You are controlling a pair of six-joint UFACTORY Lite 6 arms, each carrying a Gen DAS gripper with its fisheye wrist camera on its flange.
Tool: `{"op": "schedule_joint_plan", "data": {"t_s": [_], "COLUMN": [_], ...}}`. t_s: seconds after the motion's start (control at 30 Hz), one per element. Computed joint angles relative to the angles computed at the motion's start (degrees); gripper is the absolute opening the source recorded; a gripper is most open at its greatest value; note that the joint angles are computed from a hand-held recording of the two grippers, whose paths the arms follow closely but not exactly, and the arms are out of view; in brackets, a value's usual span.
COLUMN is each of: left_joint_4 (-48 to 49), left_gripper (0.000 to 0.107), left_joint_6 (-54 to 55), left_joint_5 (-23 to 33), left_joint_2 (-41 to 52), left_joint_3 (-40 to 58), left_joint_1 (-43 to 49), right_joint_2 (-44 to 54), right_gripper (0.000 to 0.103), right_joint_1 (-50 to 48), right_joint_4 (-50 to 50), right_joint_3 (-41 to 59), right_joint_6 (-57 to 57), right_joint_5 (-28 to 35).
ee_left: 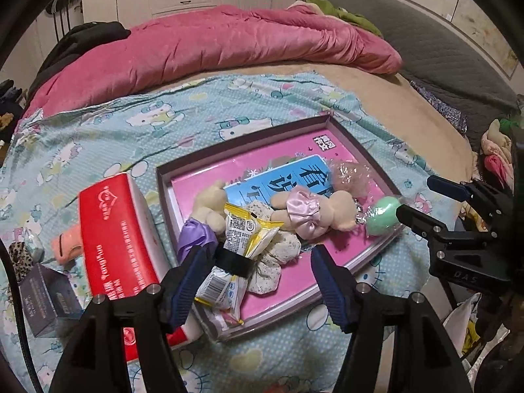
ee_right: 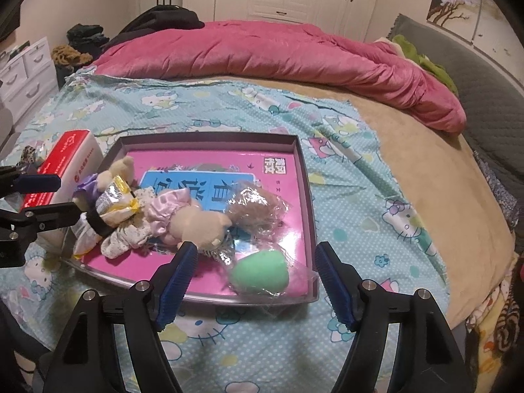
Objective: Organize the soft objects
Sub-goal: 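Open the left tool to drop the snack bag while the right tool releases the sponge bag, then move both tools back toward the leopard scrunchie and blue cream box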
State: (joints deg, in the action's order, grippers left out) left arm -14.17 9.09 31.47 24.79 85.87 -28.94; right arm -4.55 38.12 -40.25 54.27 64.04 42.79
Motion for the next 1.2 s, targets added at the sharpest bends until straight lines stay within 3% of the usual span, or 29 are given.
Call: {"op": "schedule_joint_plan", "data": {"t_s": [0.37,0.57,0.83,1.2], "left_joint_4": [-1.2,-4.7,-10.4,-16.8], "left_gripper": [0.072,0.072,0.072,0.072], "left_joint_6": [2.0,7.3,18.4,33.5], "left_joint_5": [-0.1,2.1,7.1,15.0], "left_joint_2": [-10.8,-19.1,-26.4,-25.8], "left_joint_3": [-9.3,-16.0,-20.7,-18.0], "left_joint_1": [3.0,9.7,24.7,48.6], "right_joint_2": [-0.5,2.9,13.8,36.6], "right_gripper": [0.078,0.078,0.078,0.078], "right_joint_1": [6.5,11.1,17.0,22.6], "right_joint_4": [-0.7,-0.9,-1.3,1.8], "right_joint_3": [5.2,12.1,28.2,61.1], "right_joint_6": [3.6,3.8,1.7,-8.3], "right_joint_5": [6.5,9.4,13.1,18.5]}}
